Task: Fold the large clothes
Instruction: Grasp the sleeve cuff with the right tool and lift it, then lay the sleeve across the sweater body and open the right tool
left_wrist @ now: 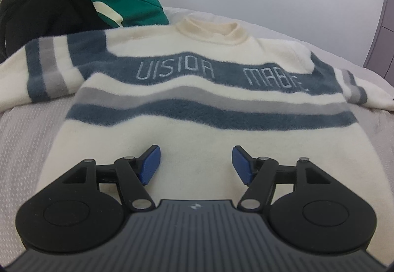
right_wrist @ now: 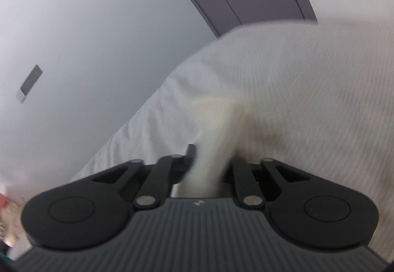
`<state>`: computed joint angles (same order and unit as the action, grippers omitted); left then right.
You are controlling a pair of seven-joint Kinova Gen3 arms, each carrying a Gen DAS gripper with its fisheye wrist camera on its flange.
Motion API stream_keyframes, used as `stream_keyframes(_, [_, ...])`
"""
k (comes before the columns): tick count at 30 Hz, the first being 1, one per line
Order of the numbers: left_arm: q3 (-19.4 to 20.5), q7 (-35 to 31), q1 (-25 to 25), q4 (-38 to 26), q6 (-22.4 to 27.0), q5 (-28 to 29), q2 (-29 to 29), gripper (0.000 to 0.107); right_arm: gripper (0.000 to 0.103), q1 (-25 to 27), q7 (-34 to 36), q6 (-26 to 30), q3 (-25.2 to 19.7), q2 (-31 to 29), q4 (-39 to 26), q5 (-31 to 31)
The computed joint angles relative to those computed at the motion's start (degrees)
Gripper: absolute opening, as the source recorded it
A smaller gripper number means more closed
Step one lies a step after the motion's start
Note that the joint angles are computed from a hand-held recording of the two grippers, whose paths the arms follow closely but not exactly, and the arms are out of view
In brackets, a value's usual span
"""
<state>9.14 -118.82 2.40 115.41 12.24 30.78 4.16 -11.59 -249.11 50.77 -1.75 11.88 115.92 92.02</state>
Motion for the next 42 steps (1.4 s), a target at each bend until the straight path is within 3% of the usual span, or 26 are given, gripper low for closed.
stream_keyframes(6, [-1.6,-3.2,-1.8,-1.7,5.9,5.7,-1.0,0.07,0.009,-1.7,12.3,4.6,-0.2,-2.7,-4.2,-2.9])
stream_keyframes(10, [-2.6,-1.1,-2.7,-3.1,8.8,5.0,-1.5,0.07,0.009,-3.8,20.9,6.9,-1.2,-4.2,-9.8,-5.6])
stream_keyframes(14, [-5.3,0.1,-1.0,-3.9,10.4,1.8,-2.9,0.07,0.009,-8.2,30.2,11.5,-3.0,-4.2,-15.6,-4.1])
stream_keyframes(20, [-9.6,-13.0,-2.9,-2.7,13.6,14.7,-5.8,0.07,0.009,-16.3,44.2,13.9,-5.4,-2.0,-26.8,-1.7])
stream_keyframes(24, [-13.4,-20.2,-6.0,-3.2,20.6,23.7,-6.2,0.07,0.009,-23.5,53.1,14.1,-6.3,0.8,-34.0,-0.9])
stream_keyframes(28, [-14.7,-24.4,-8.9,-3.2,23.5,27.7,-7.1,0.07,0.009,-29.3,59.1,11.0,-6.4,4.3,-40.0,-0.7])
stream_keyframes(32, [-17.5,-32.8,-11.7,-2.1,26.8,36.6,-8.1,0.07,0.009,-33.7,67.0,6.7,-6.0,8.5,-45.5,-2.0])
stream_keyframes(38, [-20.4,-40.0,-16.9,-1.5,30.5,46.4,-8.5,0.07,0.009,-42.0,74.8,5.1,-5.1,16.3,-53.5,-4.5])
stream_keyframes(42, [-21.8,-40.7,-20.9,-2.3,34.8,49.1,-7.2,0.07,0.009,-47.0,78.5,5.5,-4.2,22.7,-59.0,-7.3])
